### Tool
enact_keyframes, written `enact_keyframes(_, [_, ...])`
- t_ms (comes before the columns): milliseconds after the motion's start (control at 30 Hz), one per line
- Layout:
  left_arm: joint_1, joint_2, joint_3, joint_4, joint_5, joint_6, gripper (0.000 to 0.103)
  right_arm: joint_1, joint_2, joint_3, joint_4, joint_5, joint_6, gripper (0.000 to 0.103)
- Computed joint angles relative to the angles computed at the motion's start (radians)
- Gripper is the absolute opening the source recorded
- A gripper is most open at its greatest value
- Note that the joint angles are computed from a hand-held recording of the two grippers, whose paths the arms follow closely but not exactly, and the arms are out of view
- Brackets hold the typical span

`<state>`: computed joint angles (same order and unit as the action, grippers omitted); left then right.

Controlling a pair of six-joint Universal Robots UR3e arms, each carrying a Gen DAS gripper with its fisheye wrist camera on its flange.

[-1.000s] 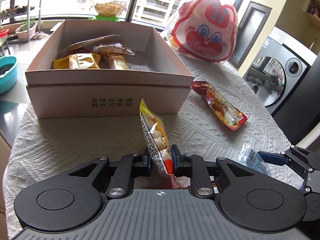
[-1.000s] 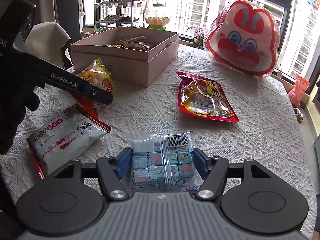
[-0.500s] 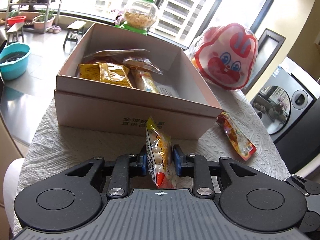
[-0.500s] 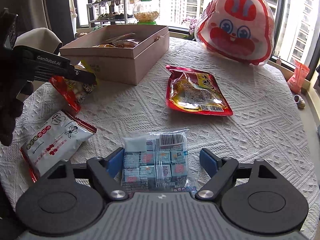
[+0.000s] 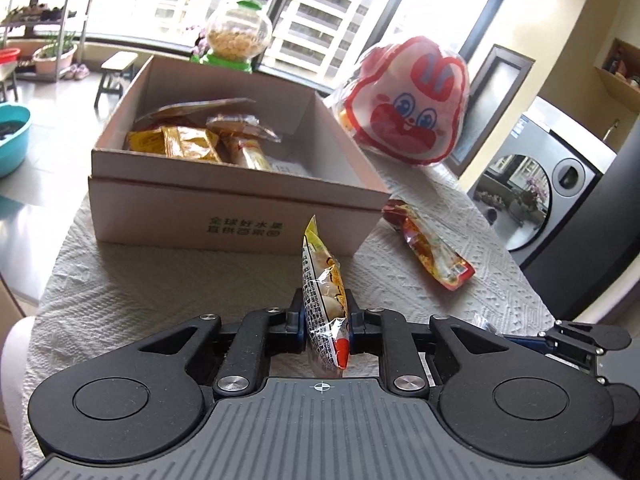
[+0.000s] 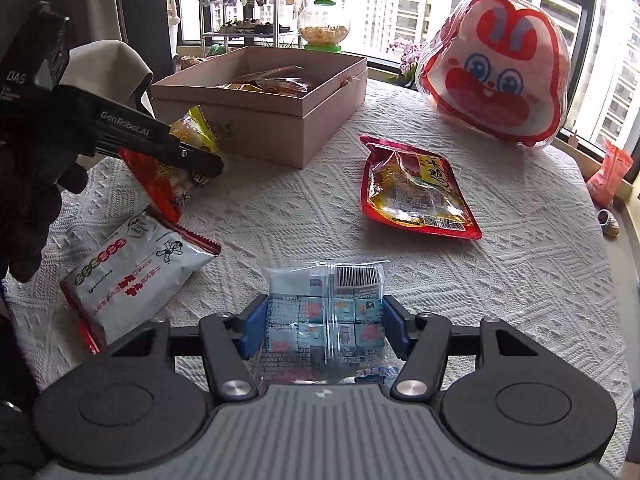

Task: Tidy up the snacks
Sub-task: 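Carry the candy packet and blue-printed packet into the pink box and release both, then grasp the white printed packet with the left gripper while the right gripper reaches the red packet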

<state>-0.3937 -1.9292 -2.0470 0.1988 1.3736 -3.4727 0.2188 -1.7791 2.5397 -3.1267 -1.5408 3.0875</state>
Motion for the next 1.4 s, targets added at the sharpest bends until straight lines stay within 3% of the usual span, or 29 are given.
enact_keyframes(167, [0.027, 0.132, -0.057, 0.119, -0.05, -0.004, 0.02, -0.085, -0.21, -0.027, 0.139, 0.111, 0.009, 0.059])
enact_keyframes(267, [0.031, 0.167, 0.032, 0.144, -0.013, 0.012, 0.02, -0.124, -0.274, -0.128, 0.153, 0.164, 0.009, 0.059])
enact_keyframes(400, [0.029, 0.125, 0.234, 0.05, 0.046, 0.029, 0.021, -0.037, -0.134, -0.342, 0.079, 0.03, 0.014, 0.059])
enact_keyframes(600, [0.086, -0.095, 0.482, -0.043, -0.093, -0.058, 0.023, 0.004, 0.068, -0.536, 0.058, -0.045, -0.008, 0.059])
enact_keyframes(700, [0.062, -0.219, 0.594, -0.176, 0.023, -0.03, 0.024, -0.014, 0.133, -0.576, 0.088, -0.028, 0.017, 0.059])
enact_keyframes(767, [0.091, -0.206, 0.52, -0.153, -0.014, -0.037, 0.024, -0.036, 0.146, -0.58, 0.119, -0.001, 0.047, 0.059])
enact_keyframes(833, [0.137, -0.14, 0.364, -0.036, -0.072, -0.082, 0.024, -0.055, 0.15, -0.576, 0.129, 0.023, 0.061, 0.059])
enact_keyframes(967, [0.164, -0.023, 0.189, 0.041, -0.051, -0.142, 0.024, -0.033, 0.267, -0.715, 0.144, 0.026, 0.086, 0.059])
enact_keyframes(1100, [0.153, 0.033, 0.155, -0.049, -0.071, -0.124, 0.024, -0.004, 0.509, -1.02, 0.204, 0.078, 0.164, 0.062])
enact_keyframes(1200, [0.147, 0.102, 0.068, -0.092, -0.078, -0.085, 0.024, 0.011, 0.647, -1.203, 0.328, 0.052, 0.157, 0.066])
enact_keyframes(1400, [0.209, 0.206, -0.086, -0.316, -0.264, -0.013, 0.023, -0.032, 0.42, -0.828, 0.234, 0.075, 0.074, 0.066])
